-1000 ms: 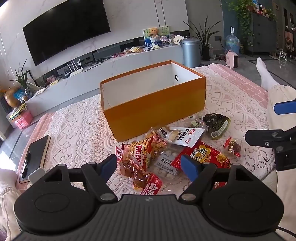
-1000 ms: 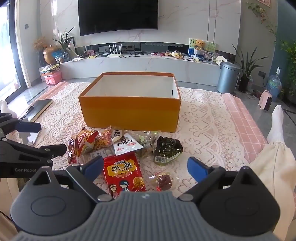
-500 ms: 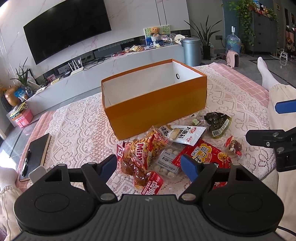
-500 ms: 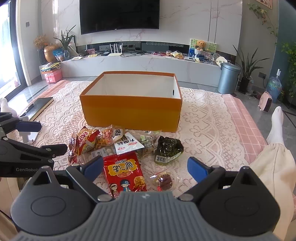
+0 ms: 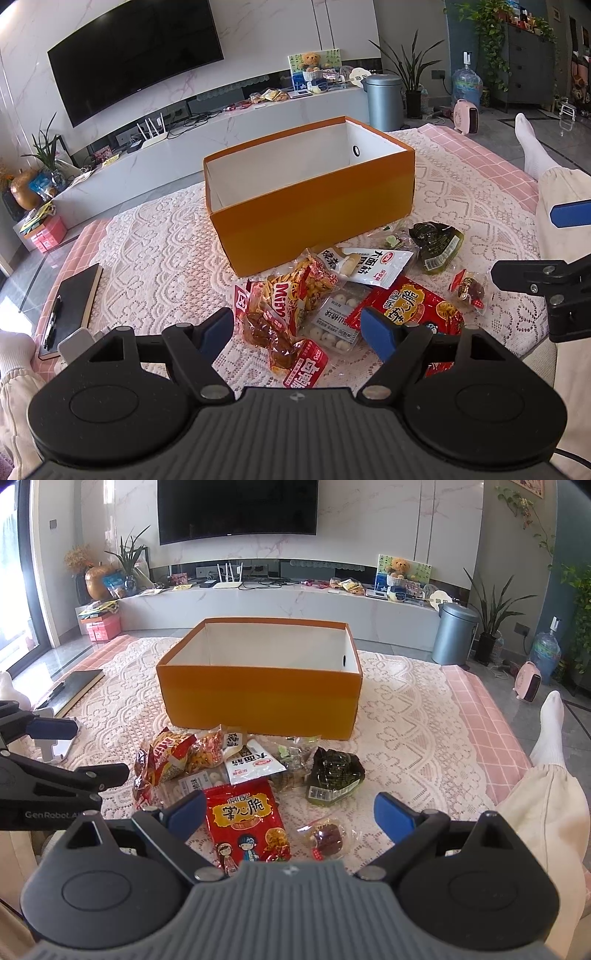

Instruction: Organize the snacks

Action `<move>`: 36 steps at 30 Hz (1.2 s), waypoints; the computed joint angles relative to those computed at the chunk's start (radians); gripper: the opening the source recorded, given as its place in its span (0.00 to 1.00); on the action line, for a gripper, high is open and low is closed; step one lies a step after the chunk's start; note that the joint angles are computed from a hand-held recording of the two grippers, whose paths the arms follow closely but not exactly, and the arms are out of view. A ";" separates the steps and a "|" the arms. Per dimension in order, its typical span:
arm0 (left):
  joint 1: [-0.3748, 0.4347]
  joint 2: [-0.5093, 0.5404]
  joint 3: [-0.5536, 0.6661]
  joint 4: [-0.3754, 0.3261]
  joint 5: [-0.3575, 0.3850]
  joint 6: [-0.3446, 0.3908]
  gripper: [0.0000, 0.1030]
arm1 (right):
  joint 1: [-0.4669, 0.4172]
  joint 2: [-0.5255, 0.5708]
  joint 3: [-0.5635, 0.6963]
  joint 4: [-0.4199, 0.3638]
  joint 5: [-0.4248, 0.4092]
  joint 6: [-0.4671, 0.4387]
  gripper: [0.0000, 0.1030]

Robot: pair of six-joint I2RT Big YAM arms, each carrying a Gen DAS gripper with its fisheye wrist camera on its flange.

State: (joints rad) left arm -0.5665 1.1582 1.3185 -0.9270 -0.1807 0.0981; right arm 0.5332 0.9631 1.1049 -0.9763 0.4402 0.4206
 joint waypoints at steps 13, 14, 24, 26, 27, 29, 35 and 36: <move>0.003 -0.005 -0.003 0.002 0.006 0.005 0.89 | -0.003 0.003 0.004 -0.003 0.004 0.001 0.92; 0.003 -0.005 -0.003 0.002 0.006 0.005 0.89 | -0.004 0.002 0.004 -0.003 0.004 0.000 0.92; 0.001 -0.005 -0.002 0.001 0.008 0.007 0.89 | -0.003 0.003 0.004 -0.008 0.008 0.005 0.92; 0.001 -0.006 -0.004 0.003 0.009 0.007 0.89 | -0.003 0.003 0.004 -0.008 0.008 0.005 0.92; -0.001 -0.006 -0.005 0.005 0.009 0.007 0.89 | -0.003 0.003 0.003 -0.008 0.008 0.006 0.92; -0.003 -0.009 -0.007 0.009 0.014 0.008 0.89 | -0.003 0.003 0.003 -0.008 0.008 0.005 0.92; -0.002 -0.011 -0.009 0.011 0.024 0.012 0.89 | -0.003 0.003 0.003 -0.008 0.009 0.006 0.93; -0.002 -0.010 -0.008 0.011 0.025 0.011 0.89 | -0.003 0.003 0.003 -0.008 0.009 0.006 0.93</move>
